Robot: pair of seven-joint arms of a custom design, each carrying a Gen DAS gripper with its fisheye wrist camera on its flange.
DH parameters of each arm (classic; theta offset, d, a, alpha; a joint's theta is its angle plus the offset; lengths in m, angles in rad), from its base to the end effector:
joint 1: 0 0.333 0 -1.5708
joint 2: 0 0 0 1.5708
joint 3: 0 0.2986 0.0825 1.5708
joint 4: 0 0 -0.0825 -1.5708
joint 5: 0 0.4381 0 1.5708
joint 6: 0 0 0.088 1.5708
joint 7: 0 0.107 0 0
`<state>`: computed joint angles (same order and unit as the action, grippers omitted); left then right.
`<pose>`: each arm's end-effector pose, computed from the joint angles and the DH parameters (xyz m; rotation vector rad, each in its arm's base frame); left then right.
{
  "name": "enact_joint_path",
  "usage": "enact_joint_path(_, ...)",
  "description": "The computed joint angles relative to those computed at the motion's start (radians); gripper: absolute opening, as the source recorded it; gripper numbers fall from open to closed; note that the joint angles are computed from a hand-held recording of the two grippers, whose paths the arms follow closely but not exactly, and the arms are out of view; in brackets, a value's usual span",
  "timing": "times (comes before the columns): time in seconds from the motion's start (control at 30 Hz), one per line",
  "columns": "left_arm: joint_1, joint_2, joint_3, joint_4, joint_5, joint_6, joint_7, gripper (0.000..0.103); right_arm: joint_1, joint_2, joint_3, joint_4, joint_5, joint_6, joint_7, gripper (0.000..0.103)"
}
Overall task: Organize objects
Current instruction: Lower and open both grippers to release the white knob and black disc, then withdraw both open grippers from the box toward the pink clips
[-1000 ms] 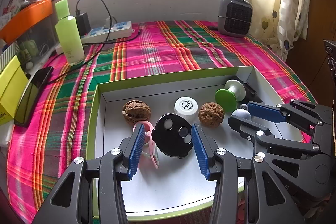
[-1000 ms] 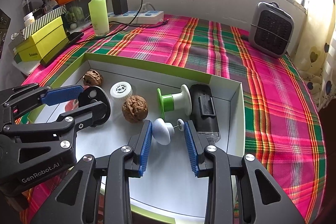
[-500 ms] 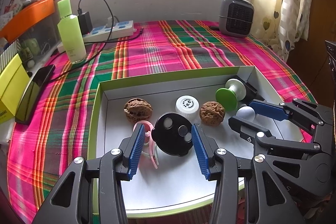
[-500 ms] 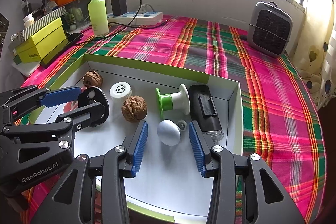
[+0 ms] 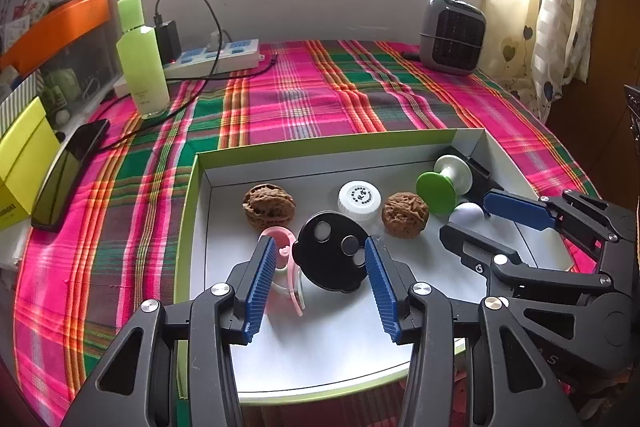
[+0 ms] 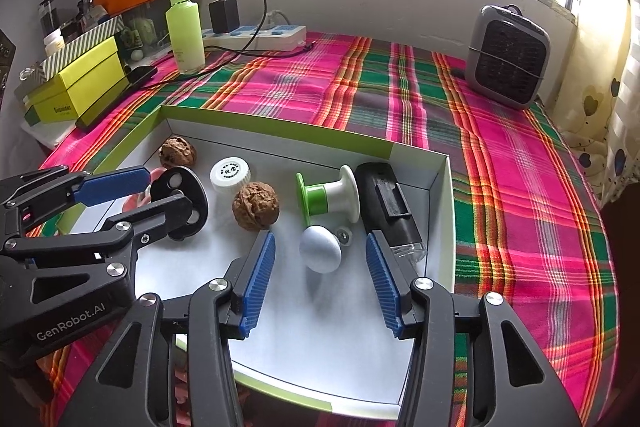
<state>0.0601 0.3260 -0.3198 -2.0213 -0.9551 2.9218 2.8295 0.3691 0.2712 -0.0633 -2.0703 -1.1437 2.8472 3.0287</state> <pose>0.6501 -0.1138 0.2857 -1.2632 2.3573 -0.9276 0.5939 0.2388 0.2788 -1.7112 1.9134 -0.7334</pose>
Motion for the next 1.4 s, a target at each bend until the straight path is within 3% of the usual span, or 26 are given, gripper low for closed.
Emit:
enact_joint_path(0.7, -0.002, -0.045, 0.014, -0.034, -0.070, -0.011, 0.043, 0.045, -0.001, -0.042, 0.019, -0.030, -0.070, -0.028, 0.085, 0.049)
enact_joint_path(0.9, 0.004, -0.077, 0.015, -0.055, -0.159, -0.026, 0.113, 0.045, -0.004, -0.059, 0.032, -0.046, -0.090, -0.036, 0.105, 0.049)
enact_joint_path(1.4, -0.034, -0.163, 0.088, -0.128, -0.321, -0.077, 0.235, 0.045, -0.002, -0.114, 0.071, -0.093, -0.134, -0.077, 0.192, 0.049)
